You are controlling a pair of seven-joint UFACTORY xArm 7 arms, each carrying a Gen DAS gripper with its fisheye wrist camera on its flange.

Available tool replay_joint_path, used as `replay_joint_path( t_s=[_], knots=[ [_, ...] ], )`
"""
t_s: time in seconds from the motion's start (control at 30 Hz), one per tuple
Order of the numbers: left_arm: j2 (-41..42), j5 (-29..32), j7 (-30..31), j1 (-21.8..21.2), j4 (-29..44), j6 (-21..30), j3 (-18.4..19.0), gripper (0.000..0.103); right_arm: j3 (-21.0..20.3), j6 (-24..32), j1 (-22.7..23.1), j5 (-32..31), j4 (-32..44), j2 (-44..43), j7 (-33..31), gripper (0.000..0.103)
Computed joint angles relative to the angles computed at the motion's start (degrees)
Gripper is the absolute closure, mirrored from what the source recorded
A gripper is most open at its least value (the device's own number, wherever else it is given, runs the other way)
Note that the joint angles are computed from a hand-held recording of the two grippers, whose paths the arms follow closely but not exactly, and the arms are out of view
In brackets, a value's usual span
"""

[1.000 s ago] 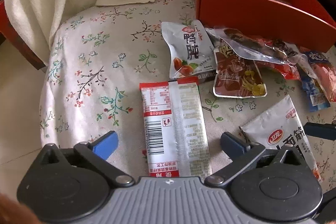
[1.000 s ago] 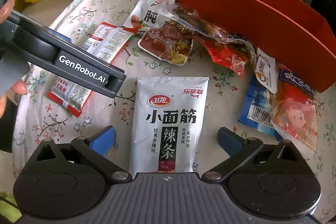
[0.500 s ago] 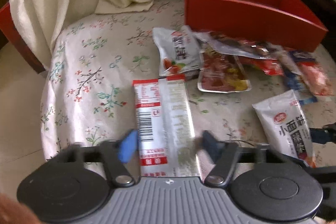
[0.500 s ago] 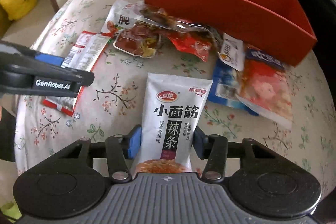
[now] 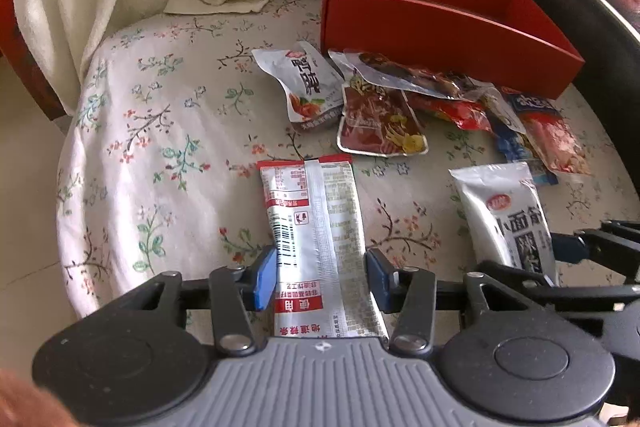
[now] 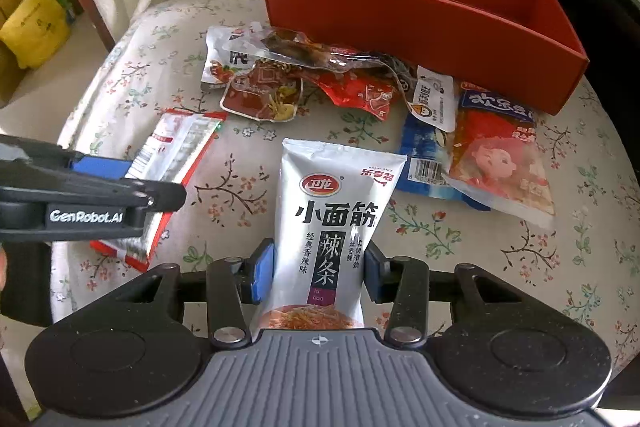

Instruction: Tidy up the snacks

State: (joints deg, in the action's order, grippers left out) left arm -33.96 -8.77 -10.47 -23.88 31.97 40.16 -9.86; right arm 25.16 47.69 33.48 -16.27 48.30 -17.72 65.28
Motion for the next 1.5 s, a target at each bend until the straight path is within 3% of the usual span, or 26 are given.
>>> replay_joint_path(
  t_s=[0.27, 0.37, 0.43, 0.5, 0.57, 0.63, 0.67, 0.7, 0.73, 1.13, 1.5],
  knots=[
    [-2.38, 1.97, -0.71, -0.23, -1.15, 3.14, -1.89, 0.061, -0.40, 1.01, 0.70, 0.90, 0.42, 1.24, -1.34, 0.050],
    [-1.76, 3.14, -1.90, 0.37, -1.06, 2.03, -2.43, 0.050, -0.46, 1.08, 0.61, 0.74, 0.49, 1.42, -1.04, 0.046],
    [-0.84, 4.60, -3.66, 1.29, -0.76, 1.76, -3.34, 0.034, -0.36, 1.73, 0.66, 0.28, 0.95, 1.86, -1.31, 0.042],
    [0.38, 6.43, -4.76, 1.70, -0.43, 1.67, -4.33, 0.025, 0.00, 2.99, 0.54, -0.89, 1.78, 2.71, -0.99, 0.039],
    [0.59, 8.40, -6.02, 1.85, -0.77, 0.50, -5.41, 0.023, -0.37, 2.58, 0.68, -0.90, 1.63, 2.70, -0.80, 0.038],
    [0.53, 8.10, -6.61, 1.25, -0.87, 0.40, -4.61, 0.031, -0.29, 3.03, 0.90, -1.45, 1.90, 2.98, -1.14, 0.041],
    [0.22, 8.38, -6.61, 1.01, -0.99, 0.15, -4.56, 0.038, -0.44, 2.74, 1.03, -1.35, 1.92, 2.92, -1.26, 0.047],
    [-0.19, 8.10, -5.85, 0.25, -1.17, -0.24, -4.05, 0.055, -0.79, 2.03, 1.18, -0.65, 1.71, 2.73, -1.39, 0.050],
    [-0.40, 7.89, -5.36, -0.33, -0.95, 0.14, -3.85, 0.059, -1.14, 0.98, 1.29, 0.20, 1.03, 2.08, -1.26, 0.051],
    [-3.78, 0.99, -2.66, -3.21, -0.97, -0.28, -0.71, 0.064, 1.09, -2.10, -1.15, -0.49, -1.55, -4.96, 3.94, 0.054],
    [-5.56, -0.06, -4.11, -2.54, -0.68, -5.09, -1.66, 0.064, 2.63, -2.37, -4.29, -2.82, -1.79, -7.18, 5.68, 0.054]
  ],
)
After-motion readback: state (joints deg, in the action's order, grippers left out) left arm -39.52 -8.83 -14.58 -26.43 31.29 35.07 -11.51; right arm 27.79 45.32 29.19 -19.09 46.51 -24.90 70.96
